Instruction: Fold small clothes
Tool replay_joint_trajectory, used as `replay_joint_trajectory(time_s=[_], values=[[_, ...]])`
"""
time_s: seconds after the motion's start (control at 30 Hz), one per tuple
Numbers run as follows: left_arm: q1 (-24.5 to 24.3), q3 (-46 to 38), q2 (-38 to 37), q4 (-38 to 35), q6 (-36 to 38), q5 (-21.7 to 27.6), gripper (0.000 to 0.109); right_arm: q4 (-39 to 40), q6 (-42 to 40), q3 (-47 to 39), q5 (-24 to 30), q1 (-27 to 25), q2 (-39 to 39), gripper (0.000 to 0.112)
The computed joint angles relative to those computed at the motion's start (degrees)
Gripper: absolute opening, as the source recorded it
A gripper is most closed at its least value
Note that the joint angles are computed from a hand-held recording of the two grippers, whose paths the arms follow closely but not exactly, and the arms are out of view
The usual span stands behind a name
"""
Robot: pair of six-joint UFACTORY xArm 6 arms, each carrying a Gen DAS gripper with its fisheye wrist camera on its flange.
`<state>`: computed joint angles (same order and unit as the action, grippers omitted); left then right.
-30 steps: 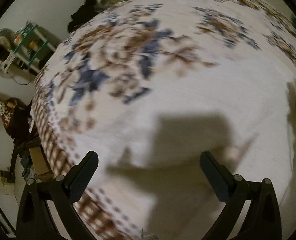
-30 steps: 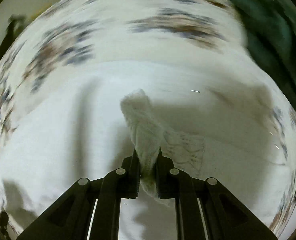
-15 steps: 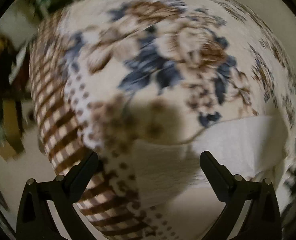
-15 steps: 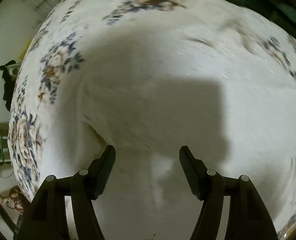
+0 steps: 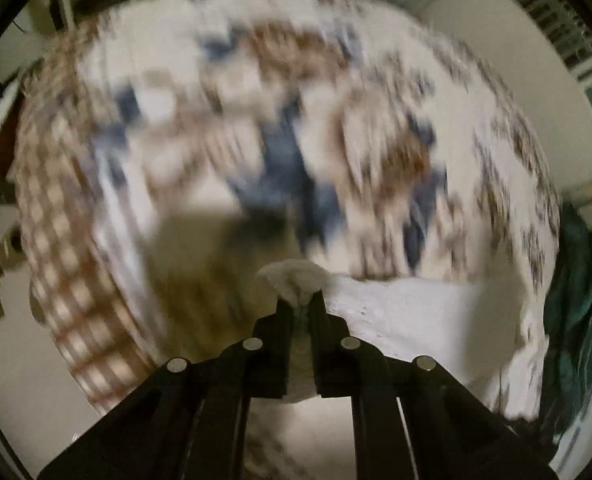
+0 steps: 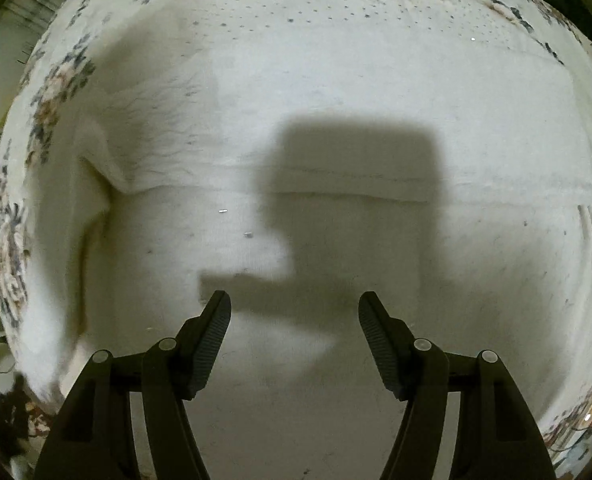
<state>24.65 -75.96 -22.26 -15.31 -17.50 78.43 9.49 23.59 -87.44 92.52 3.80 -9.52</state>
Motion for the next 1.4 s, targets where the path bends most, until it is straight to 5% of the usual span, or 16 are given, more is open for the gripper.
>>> replay_joint_trajectory(time_s=[0.2,0.3,0.33,0.37,0.57,0.63,0.7,0.8,0.83,0.87,1.1,1.4], values=[[6.8,-8.4,9.1,-5.0,1.2,-3.1,0.014,4.4,4.4,2.8,-3.1,1.1,-2.9,0.068],[8.7,-6.6,7.7,-9.8,-0.3,-3.1,0.047,6.9,6.7,3.7,-3.5,2.3,-3.6,0.068],[9.5,-4.2,5.8,-11.9,-1.9,-3.4,0.071,7.3,7.6,3.9,-3.6,3.4,-3.8,0.068],[10.1,-1.1,3.3,-14.3,-3.6,-4.2,0.073,7.8,8.1,4.0,-3.6,4.0,-4.2,0.068],[7.7,16.2,-6.4,-22.2,-14.2,-7.6,0.072,2.9,13.8,2.2,-5.9,10.5,-1.9,0.069],[5.0,18.9,-6.4,-22.8,-16.4,-13.1,0.072,-1.0,16.5,-0.8,-5.4,12.2,1.2,0.088],[2.4,17.8,-4.4,-20.1,-17.8,-17.3,0.072,-6.6,17.8,-2.1,-2.5,12.7,1.9,0.095],[-1.8,11.8,0.7,-11.0,-18.7,-20.9,0.058,-14.4,16.6,-3.9,1.6,12.9,3.1,0.095],[-2.8,9.4,2.6,-8.1,-18.3,-20.9,0.020,-14.8,15.9,-3.6,1.6,12.2,2.9,0.095],[-3.3,7.4,4.2,-6.1,-17.2,-19.7,0.008,-15.1,15.5,-3.0,1.3,11.3,2.4,0.095],[-12.8,-10.6,12.3,6.3,-12.2,-16.0,0.007,-13.3,11.6,-0.3,0.0,3.1,-1.2,0.095],[-38.0,-44.8,31.6,13.0,-7.4,-5.7,0.007,-3.5,-1.9,-0.6,-2.7,-16.0,-1.5,0.095]])
